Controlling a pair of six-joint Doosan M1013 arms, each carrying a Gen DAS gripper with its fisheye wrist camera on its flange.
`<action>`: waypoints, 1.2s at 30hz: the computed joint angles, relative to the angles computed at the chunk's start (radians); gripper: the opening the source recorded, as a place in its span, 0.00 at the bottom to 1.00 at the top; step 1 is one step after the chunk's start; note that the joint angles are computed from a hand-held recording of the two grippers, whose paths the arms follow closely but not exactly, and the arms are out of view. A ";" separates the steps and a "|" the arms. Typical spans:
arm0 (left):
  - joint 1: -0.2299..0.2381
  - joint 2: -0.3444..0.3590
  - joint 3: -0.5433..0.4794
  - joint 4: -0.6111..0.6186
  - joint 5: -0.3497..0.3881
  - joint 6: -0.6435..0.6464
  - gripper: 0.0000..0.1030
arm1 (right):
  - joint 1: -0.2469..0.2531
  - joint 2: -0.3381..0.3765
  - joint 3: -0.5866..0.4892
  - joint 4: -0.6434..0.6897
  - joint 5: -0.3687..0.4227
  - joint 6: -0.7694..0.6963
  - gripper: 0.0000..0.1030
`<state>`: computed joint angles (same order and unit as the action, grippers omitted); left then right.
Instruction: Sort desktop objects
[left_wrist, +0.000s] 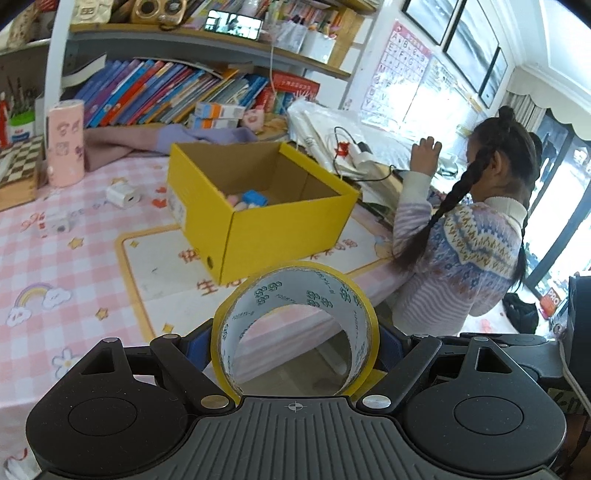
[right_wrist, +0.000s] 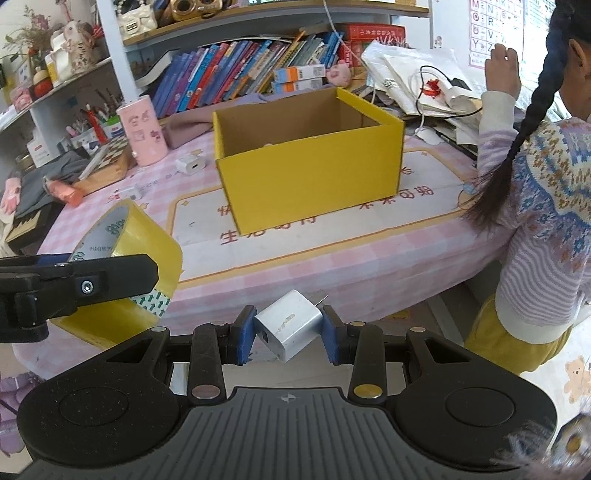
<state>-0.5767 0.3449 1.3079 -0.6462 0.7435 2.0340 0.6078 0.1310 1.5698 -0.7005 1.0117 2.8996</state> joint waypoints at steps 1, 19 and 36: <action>-0.002 0.004 -0.005 -0.002 -0.003 0.000 0.85 | -0.004 -0.002 0.002 0.001 -0.001 -0.001 0.33; -0.054 0.126 -0.198 0.059 -0.092 -0.059 0.85 | -0.139 -0.018 0.005 -0.024 -0.131 -0.123 0.33; -0.095 0.309 -0.487 0.416 -0.104 -0.378 0.85 | -0.349 0.054 -0.098 0.153 -0.365 -0.665 0.33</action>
<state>-0.6714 0.6534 0.8205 -0.2298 0.6398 1.6558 0.2590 0.1847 1.4719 -0.5476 0.6472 2.2346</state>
